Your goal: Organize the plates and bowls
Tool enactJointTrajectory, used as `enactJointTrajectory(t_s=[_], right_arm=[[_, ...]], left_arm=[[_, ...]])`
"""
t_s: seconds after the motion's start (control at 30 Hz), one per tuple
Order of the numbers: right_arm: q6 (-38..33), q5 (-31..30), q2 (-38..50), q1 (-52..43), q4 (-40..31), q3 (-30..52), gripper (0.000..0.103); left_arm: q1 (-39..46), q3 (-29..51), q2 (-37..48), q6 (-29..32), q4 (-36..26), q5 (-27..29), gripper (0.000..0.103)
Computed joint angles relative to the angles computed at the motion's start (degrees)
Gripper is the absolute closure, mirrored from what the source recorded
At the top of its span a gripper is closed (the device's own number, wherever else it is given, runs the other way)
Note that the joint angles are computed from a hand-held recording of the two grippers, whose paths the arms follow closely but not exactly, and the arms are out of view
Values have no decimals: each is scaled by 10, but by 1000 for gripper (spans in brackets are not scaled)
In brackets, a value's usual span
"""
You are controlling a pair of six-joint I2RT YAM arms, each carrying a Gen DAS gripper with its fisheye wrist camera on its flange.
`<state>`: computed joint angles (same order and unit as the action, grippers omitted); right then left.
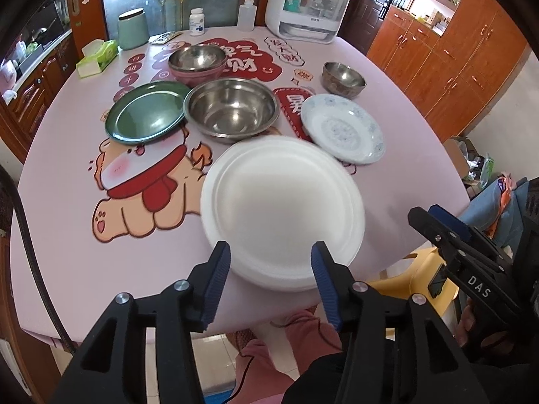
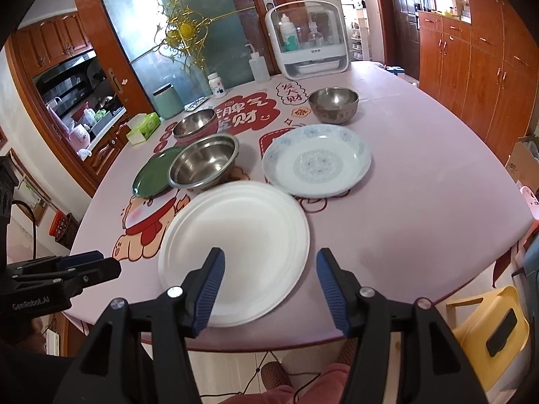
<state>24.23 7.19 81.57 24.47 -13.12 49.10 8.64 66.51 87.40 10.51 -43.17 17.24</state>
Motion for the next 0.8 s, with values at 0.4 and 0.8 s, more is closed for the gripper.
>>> enactJointTrajectory(t_s=[0.4, 0.8], right_arm=[[-122, -151, 67, -151, -3, 62, 45], [-251, -252, 207, -261, -67, 228, 44]], left_arm=[[-113, 76, 75, -144, 28, -73, 38], [-188, 195, 193, -262, 38, -126, 31]])
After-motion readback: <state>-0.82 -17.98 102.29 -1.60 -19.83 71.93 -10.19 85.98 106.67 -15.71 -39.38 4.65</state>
